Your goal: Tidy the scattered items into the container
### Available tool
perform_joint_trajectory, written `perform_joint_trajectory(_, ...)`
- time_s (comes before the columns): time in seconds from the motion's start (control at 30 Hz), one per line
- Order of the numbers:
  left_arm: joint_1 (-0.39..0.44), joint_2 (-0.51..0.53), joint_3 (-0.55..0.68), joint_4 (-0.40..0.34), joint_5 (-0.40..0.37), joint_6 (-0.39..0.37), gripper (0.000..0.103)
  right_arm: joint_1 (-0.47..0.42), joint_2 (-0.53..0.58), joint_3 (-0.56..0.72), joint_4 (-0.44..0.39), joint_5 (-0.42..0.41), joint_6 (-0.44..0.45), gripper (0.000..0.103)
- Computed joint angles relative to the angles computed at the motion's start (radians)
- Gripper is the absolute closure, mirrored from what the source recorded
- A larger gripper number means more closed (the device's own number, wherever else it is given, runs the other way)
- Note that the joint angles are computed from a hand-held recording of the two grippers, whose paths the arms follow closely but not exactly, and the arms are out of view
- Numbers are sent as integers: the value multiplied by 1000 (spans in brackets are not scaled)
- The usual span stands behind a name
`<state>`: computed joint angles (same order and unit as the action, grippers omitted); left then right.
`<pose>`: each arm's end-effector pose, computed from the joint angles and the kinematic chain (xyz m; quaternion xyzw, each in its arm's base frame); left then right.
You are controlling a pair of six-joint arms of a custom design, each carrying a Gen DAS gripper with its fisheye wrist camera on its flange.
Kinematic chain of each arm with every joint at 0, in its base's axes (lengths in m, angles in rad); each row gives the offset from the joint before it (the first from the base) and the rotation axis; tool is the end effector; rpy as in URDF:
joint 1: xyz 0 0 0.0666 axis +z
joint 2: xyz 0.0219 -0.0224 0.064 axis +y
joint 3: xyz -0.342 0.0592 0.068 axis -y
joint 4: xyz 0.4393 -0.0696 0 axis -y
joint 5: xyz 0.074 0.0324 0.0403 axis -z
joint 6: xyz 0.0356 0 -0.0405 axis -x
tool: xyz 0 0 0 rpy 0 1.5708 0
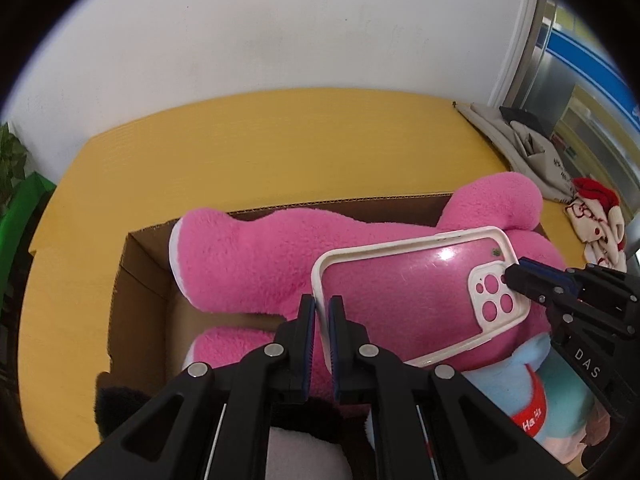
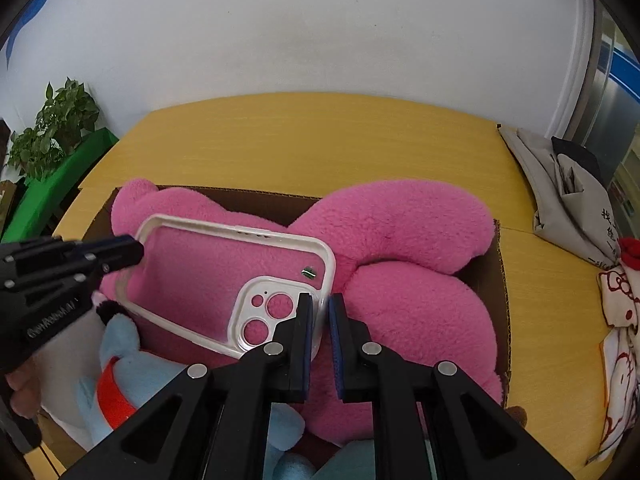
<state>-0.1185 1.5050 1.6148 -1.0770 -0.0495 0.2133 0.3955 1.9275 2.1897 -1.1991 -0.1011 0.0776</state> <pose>0.5621 -0.0656 0.4342 -0.0526 0.9531 -0.0258 0.2970 0.6392 0.2703 0.4529 -0.2377 0.9189 0.0967 0.2997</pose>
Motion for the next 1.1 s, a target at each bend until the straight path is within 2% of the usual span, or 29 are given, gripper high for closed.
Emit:
perform_joint_trajectory(0.03,1,-17,-14,15,0,7,96,3,-4,-3,0,7,1,92)
perform_joint_trajectory(0.07,0,-34,-26,28,-9,7,90,5,-17,-20,9,19,4,80)
perform_joint_trajectory(0.1,-1,-50,-37,40,-24,4,79,5,-41,-54,33,30,3,53)
perform_joint_trajectory(0.13,-9,-77,-53,53,-53,0,72,4,-71,-95,65,29,-4,37)
perform_joint_trajectory(0.17,-15,-107,-73,72,-80,-3,59,1,-115,-154,114,18,-19,12)
perform_joint_trajectory(0.2,-20,-147,-103,99,-101,-5,48,-6,-170,-223,171,1,-37,3)
perform_joint_trajectory(0.37,-36,-397,-290,221,-149,-8,23,-31,-409,-495,338,-96,-58,0)
perform_joint_trajectory(0.47,-55,-529,-405,263,-158,-7,22,-35,-570,-678,429,-117,-40,0)
perform_joint_trajectory(0.53,-66,-578,-461,264,-172,-9,22,-26,-669,-804,494,-79,-23,0)
perform_joint_trajectory(0.63,-75,-641,-560,255,-200,9,22,2,-791,-978,583,32,-38,0)
perform_joint_trajectory(0.77,-65,-696,-672,253,-152,57,22,14,-859,-1124,643,109,-67,0)
perform_joint_trajectory(0.83,-72,-718,-721,262,-162,57,22,13,-864,-1165,645,106,-51,0)
perform_joint_trajectory(0.93,-110,-741,-775,270,-216,71,22,10,-902,-1243,741,104,-56,1)
perform_joint_trajectory(1.0,-137,-748,-803,304,-272,62,22,10,-904,-1249,755,106,-57,0)
perform_joint_trajectory(1.1,-172,-755,-830,345,-344,64,18,-7,-909,-1272,810,59,-48,0)
